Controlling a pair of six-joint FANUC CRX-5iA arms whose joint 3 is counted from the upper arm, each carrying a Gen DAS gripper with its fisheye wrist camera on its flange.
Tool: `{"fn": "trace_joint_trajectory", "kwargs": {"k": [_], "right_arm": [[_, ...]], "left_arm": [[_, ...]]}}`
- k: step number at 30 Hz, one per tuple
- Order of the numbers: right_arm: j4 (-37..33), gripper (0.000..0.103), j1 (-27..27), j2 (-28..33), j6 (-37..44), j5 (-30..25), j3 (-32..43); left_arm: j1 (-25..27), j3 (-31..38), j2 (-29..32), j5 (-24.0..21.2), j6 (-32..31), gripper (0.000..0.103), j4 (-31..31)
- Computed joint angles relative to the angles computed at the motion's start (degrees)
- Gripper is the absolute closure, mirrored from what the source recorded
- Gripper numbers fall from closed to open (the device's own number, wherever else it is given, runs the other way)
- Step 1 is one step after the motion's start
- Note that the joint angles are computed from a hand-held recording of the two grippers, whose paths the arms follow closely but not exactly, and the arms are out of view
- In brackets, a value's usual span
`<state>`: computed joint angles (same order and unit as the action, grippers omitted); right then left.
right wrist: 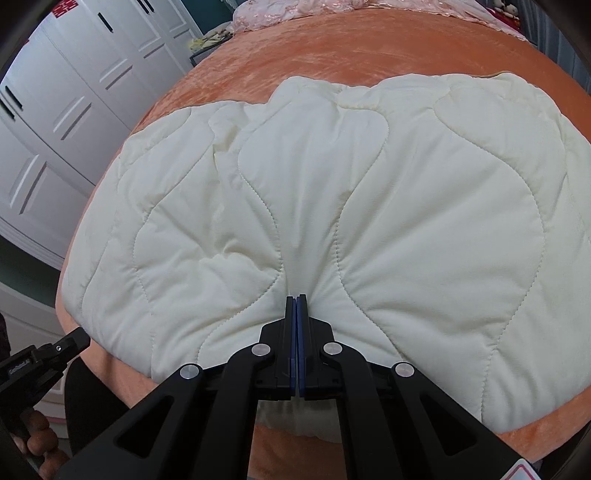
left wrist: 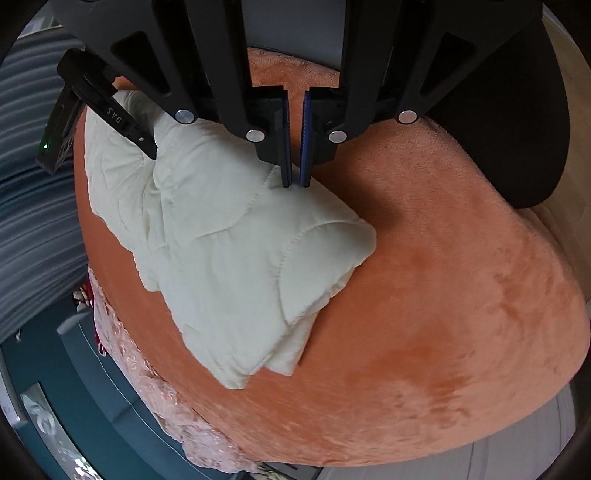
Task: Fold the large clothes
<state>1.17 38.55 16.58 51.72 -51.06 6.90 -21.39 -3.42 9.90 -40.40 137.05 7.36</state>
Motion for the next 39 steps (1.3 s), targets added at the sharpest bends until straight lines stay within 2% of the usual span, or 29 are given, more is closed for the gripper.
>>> {"fn": "trace_joint_trajectory", "kwargs": {"k": [1,3,8,10,13,14,15,16,18,19,21,22,24,25,26,30,36,39], "right_arm": [[0.71,0.103,0.27,0.08,-0.18,-0.09,-0.06],[1.99,0.103,0.67,0.19,-0.29,-0.25,-0.21],[3.98,0.103,1.39,0.33,-1.37,0.0,-0.8],[4.64,0.103,1.66,0.37,-1.54,-0.23,-0.88],[5.1,0.103,1.73,0.73,-0.82,-0.76,-0.52],[5.05,0.103,1.69,0.7,-0.63,-0.72,-0.55],[4.95,0.103,1.69,0.76,-0.69,-0.72,-0.42],[4.92,0.103,1.7,0.7,-0.87,-0.52,-0.51],[5.37,0.103,1.89,0.42,-1.41,0.15,-1.16],[5.65,0.103,2.01,0.43,-1.51,0.27,-1.27],[5.87,0.103,2.1,0.47,-1.4,0.09,-1.2],[5.7,0.103,2.09,0.48,-1.18,-0.08,-1.08],[5.13,0.103,1.9,0.48,-0.78,-0.24,-0.87],[4.9,0.103,1.82,0.48,-0.79,-0.21,-0.8],[4.66,0.103,1.68,0.46,-0.82,-0.09,-0.83],[4.32,0.103,1.59,0.22,-0.93,-0.07,-0.96],[1.09,0.103,0.57,-0.14,0.26,0.63,-0.9],[-0.06,0.103,0.09,-0.61,-0.62,1.84,-1.59]], "left_arm": [[0.91,-3.03,-0.35,3.5,-2.73,0.1,5.09],[1.43,-5.46,0.3,7.19,-5.99,0.1,11.15],[1.42,-5.24,3.28,10.24,-9.5,0.101,16.78],[1.2,-1.7,4.23,7.17,-5.86,0.101,13.04],[-0.17,0.9,2.97,5.27,-0.79,0.101,5.98],[-0.32,-0.54,2.0,6.93,-1.31,0.101,6.97],[-0.42,-3.85,0.39,10.57,-3.46,0.1,10.32],[-0.44,-6.97,-0.86,13.89,-5.91,0.098,14.1],[-0.52,-11.37,-2.36,18.75,-9.1,0.078,19.73],[-0.57,-12.56,-2.9,20.88,-8.24,0.066,19.7],[-0.2,-11.94,-3.2,21.42,-3.36,0.066,15.51],[-0.09,-12.47,-3.34,22.59,-3.71,0.065,16.37],[0.39,-12.24,-3.05,22.71,-3.59,0.052,16.94],[0.47,-12.4,-2.43,23.23,-5.84,0.039,19.32],[0.68,-11.48,-1.3,22.57,-6.57,0.036,19.65],[1.32,-7.27,1.61,17.74,0.12,0.036,13.98],[0.48,-7.02,-2.75,14.36,13.68,0.036,1.64],[1.68,-10.93,-4.03,16.48,12.43,0.036,4.84]]}}
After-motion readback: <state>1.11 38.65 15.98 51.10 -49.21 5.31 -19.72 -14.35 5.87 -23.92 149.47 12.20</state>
